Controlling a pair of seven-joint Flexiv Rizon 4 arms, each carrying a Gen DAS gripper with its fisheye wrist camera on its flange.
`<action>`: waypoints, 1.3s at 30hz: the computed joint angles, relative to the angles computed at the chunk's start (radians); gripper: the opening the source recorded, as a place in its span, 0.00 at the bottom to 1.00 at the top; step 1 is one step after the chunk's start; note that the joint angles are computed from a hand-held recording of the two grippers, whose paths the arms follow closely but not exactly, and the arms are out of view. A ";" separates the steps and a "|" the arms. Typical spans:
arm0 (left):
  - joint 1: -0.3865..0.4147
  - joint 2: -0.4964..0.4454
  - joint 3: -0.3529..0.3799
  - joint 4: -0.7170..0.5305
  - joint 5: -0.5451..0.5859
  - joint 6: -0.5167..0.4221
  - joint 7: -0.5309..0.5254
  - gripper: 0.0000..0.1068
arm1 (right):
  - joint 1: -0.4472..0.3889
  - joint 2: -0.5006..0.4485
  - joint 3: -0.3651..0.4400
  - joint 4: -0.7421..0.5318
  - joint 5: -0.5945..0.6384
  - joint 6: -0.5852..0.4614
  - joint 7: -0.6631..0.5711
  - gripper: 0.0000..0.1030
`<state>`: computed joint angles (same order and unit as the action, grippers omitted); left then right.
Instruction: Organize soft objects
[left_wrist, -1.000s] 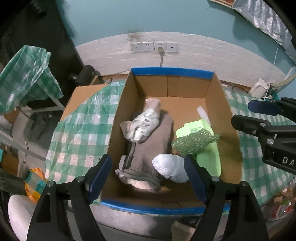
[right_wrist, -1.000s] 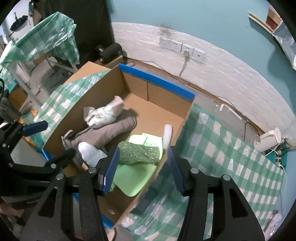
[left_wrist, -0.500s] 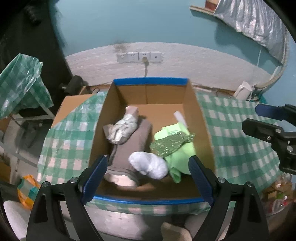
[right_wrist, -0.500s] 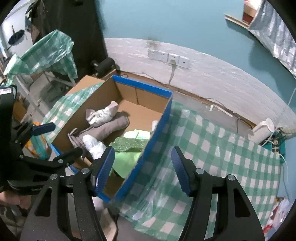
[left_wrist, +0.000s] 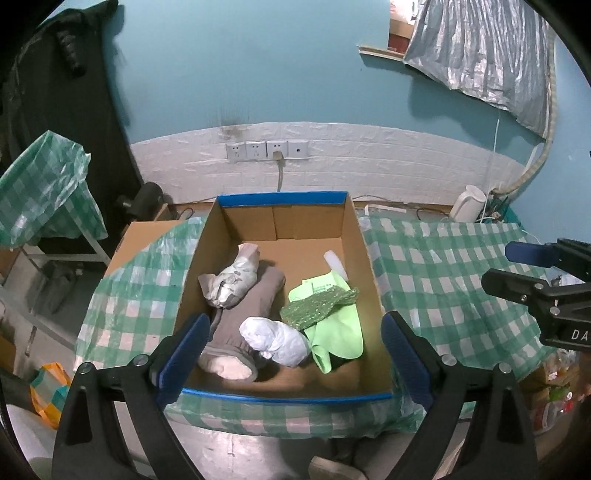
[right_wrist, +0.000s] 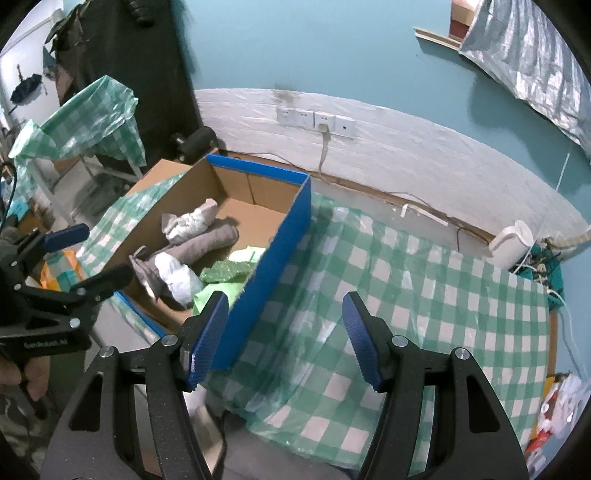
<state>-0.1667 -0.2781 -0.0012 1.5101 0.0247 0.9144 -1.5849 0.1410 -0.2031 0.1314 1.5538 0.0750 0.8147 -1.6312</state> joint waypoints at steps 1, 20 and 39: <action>-0.007 0.000 0.006 -0.004 0.016 0.000 -0.019 0.89 | -0.003 0.003 0.000 0.003 0.003 0.001 -0.002 0.62; -0.029 -0.009 0.011 -0.025 0.083 0.008 -0.069 0.89 | -0.011 0.020 -0.005 0.006 0.007 0.021 -0.009 0.62; -0.029 -0.007 0.006 -0.021 0.069 0.006 -0.065 0.89 | -0.006 0.025 -0.004 0.011 0.005 0.021 -0.001 0.62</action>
<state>-0.1961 -0.2851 0.0045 1.4889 0.0939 0.9202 -1.6498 0.1350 -0.1784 0.1270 1.5647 0.0803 0.8359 -1.6326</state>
